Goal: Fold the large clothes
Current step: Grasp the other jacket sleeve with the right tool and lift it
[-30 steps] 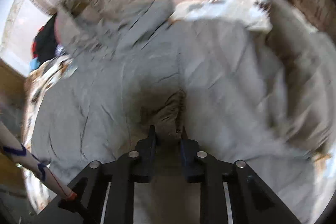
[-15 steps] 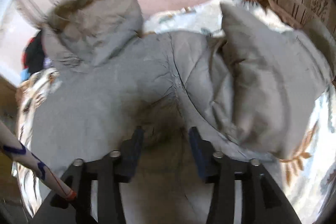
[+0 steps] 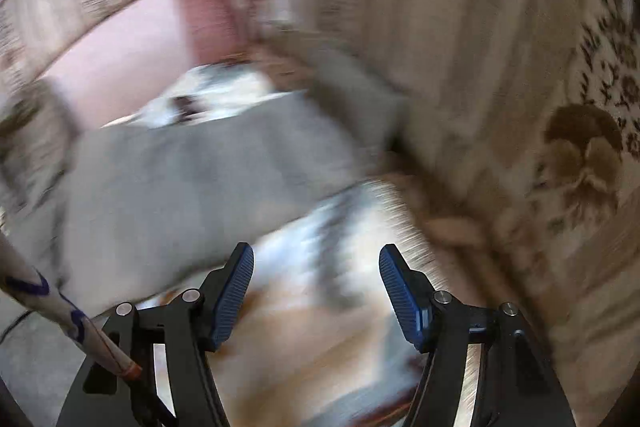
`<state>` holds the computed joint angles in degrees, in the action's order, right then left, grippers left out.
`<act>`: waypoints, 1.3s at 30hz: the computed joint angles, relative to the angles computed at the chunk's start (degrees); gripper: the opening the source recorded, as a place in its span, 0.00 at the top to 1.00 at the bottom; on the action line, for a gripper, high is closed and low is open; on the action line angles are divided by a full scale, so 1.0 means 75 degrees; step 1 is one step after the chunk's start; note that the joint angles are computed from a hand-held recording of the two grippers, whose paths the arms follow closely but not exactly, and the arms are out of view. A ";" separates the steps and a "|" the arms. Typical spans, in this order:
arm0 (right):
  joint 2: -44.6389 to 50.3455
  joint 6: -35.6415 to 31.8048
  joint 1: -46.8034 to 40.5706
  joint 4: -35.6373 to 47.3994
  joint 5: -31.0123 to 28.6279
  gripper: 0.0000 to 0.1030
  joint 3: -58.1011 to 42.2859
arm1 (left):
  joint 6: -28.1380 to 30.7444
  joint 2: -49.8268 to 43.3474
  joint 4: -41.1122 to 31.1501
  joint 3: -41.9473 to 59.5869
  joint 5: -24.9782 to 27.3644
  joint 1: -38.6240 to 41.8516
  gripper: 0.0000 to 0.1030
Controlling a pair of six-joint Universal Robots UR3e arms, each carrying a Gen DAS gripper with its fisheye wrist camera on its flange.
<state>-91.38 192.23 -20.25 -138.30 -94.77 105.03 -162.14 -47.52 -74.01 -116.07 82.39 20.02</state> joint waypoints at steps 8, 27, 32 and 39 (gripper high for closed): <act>0.2002 -0.0284 -0.0655 -0.0305 -0.0183 0.29 -0.1653 | -0.1000 -0.1128 0.0749 0.0334 0.1102 -0.1394 0.28; 0.2111 0.0429 -0.0915 0.0871 -0.0468 0.90 -0.4503 | -0.1216 -0.1293 0.0857 0.0222 0.1206 -0.1494 0.28; 0.1412 0.0680 -0.0635 0.1525 -0.0058 0.90 -0.4823 | -0.0434 -0.0436 0.0341 0.0006 0.0356 -0.0243 0.28; 0.2249 0.0764 0.1502 0.2906 -0.0526 0.90 -0.7399 | 0.1240 0.1046 -0.1176 -0.0281 -0.1203 0.2174 0.28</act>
<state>-74.52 197.95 -8.99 -116.51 -98.72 49.54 -152.84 -39.67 -82.83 -118.17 73.37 36.32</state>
